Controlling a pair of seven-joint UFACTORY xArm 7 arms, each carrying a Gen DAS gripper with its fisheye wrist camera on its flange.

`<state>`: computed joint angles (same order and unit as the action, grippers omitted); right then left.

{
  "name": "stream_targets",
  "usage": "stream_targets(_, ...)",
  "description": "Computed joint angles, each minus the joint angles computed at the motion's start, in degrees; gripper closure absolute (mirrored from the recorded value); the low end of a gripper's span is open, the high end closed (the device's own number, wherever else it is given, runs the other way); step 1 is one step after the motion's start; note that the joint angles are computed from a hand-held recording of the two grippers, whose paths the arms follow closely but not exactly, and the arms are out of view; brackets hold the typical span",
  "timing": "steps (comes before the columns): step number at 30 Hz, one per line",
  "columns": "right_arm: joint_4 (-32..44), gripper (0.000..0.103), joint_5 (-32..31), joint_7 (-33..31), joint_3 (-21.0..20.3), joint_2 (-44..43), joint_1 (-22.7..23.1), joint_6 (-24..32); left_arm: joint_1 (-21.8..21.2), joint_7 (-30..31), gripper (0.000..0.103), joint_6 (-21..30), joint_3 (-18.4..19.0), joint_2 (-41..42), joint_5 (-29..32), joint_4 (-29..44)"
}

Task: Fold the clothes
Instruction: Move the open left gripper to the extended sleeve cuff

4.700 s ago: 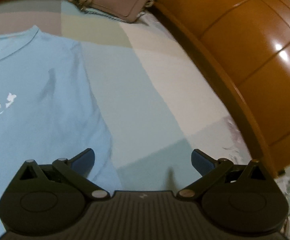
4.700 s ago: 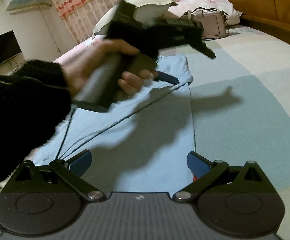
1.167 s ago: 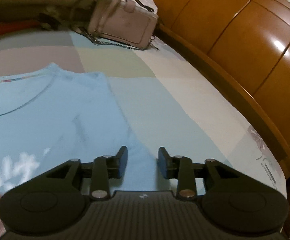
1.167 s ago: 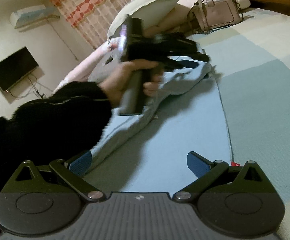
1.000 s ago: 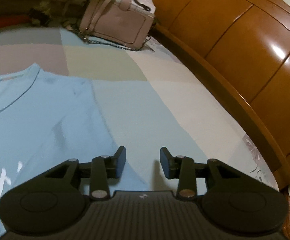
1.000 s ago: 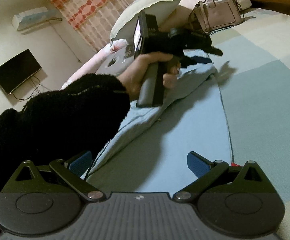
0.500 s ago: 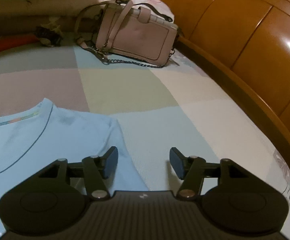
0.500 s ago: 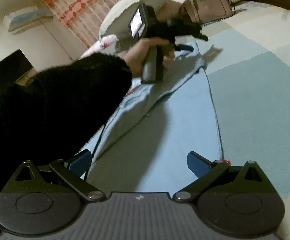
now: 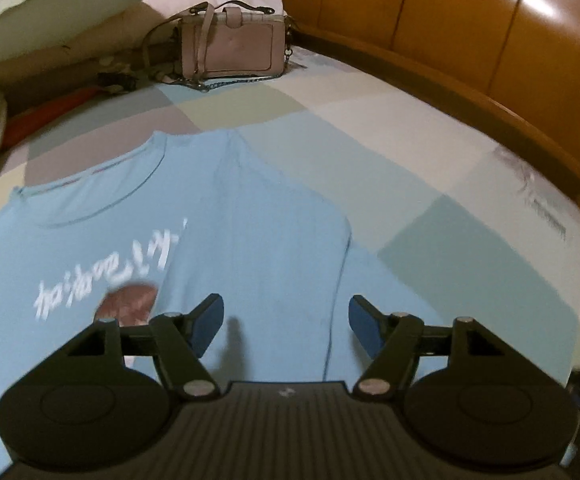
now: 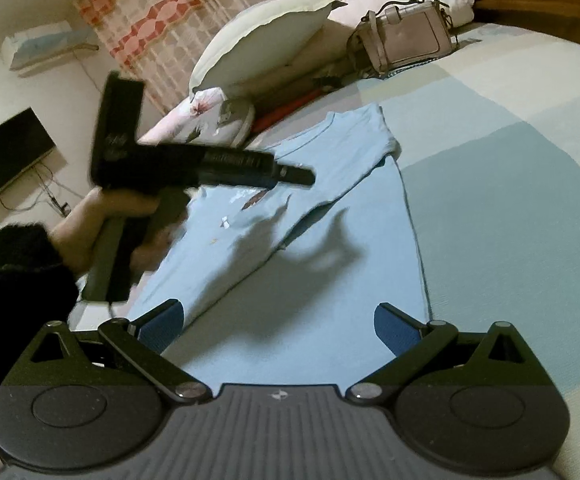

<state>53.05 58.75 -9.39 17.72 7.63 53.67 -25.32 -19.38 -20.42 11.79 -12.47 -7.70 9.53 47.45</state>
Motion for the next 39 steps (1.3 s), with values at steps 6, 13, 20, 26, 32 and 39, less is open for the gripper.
stream_targets(6, 3.81, 0.0, 10.3, -10.87, -1.03, 1.83, 2.24, -0.25, 1.69, -7.56, 0.033, -3.76, -2.39, -7.06, 4.55, -10.3)
stream_targets(13, 3.04, 0.0, 4.75, -4.89, -0.15, 2.22, 0.19, 0.68, -4.0, -5.16, 0.025, 1.79, -0.8, -25.0, -2.62, -23.52)
stream_targets(20, 9.33, 0.0, 15.57, -17.61, -2.26, 5.2, 3.78, 1.12, -1.29, -8.37, 0.023, 0.84, -2.36, -30.22, -5.57, -27.17)
stream_targets(26, 16.47, 0.0, 26.75, -31.58, 0.39, 8.53, 2.66, 1.0, -2.76, -11.63, 0.023, 5.32, -2.73, -40.98, -6.54, -34.12)
stream_targets(32, 20.93, 0.0, 33.71, -42.34, 5.26, 11.08, -0.74, -1.09, -4.3, -10.92, 0.023, 7.96, -0.21, -46.22, -7.79, -35.0)
stream_targets(39, 22.91, 0.0, 35.06, -45.82, 10.43, 12.92, -4.69, -3.75, -4.02, -7.63, 0.022, 0.74, -3.24, -40.65, -5.56, -34.89)
